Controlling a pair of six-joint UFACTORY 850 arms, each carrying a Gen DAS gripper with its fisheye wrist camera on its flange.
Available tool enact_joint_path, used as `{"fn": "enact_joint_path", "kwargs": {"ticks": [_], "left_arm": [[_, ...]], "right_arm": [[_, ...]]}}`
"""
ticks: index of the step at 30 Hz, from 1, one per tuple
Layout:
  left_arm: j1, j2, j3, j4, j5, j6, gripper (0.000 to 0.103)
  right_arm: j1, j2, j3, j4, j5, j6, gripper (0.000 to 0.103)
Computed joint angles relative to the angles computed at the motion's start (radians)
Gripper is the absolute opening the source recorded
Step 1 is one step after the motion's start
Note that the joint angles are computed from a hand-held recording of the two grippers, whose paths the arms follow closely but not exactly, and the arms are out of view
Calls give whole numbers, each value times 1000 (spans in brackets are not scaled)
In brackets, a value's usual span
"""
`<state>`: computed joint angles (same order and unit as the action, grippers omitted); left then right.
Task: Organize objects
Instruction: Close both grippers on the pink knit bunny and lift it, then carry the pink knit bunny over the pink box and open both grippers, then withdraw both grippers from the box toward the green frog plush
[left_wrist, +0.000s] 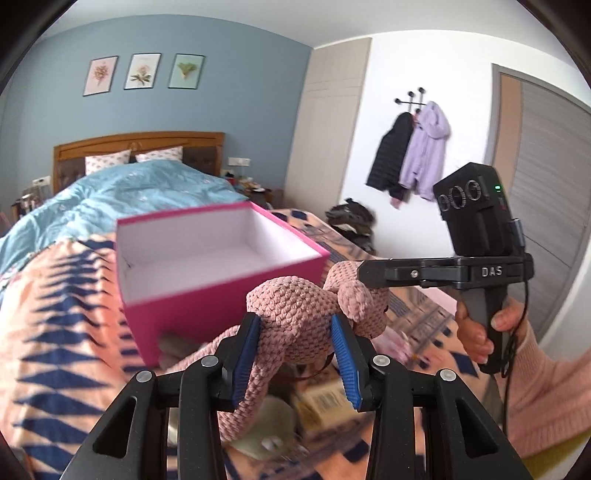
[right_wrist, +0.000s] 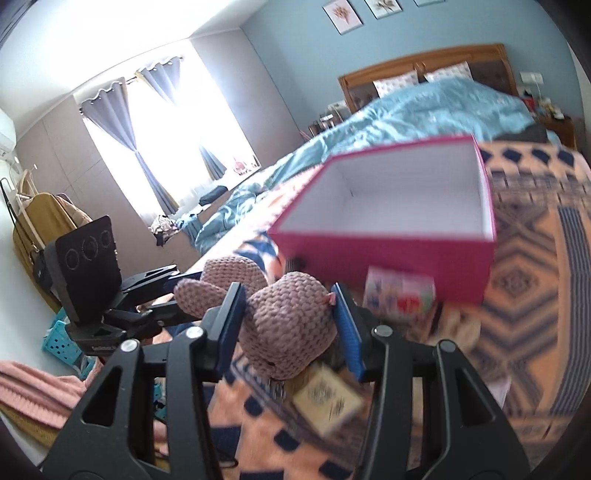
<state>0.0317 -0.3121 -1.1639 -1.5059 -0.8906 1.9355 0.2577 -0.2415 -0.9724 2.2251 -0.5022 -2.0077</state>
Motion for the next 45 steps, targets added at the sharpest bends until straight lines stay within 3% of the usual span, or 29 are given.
{"fn": "enact_joint_path", "kwargs": {"ticks": [13, 28, 38, 43, 45], "left_arm": [[-44, -146, -274, -23, 108, -99, 41], [-86, -381, -550, 189, 164, -388, 41], [-89, -436, -595, 275, 184, -501, 41], [-85, -405, -547, 228, 219, -451, 41], [-83, -385, -520, 199, 229, -418, 47]], "right_arm": [[-42, -177, -316, -188, 62, 187, 50], [-85, -383, -564, -545, 120, 620, 50], [-89, -484, -649, -749, 100, 851, 49], [-86, -503, -665, -811, 110, 919, 50], [-85, -496, -651, -790, 114, 901, 50]]}}
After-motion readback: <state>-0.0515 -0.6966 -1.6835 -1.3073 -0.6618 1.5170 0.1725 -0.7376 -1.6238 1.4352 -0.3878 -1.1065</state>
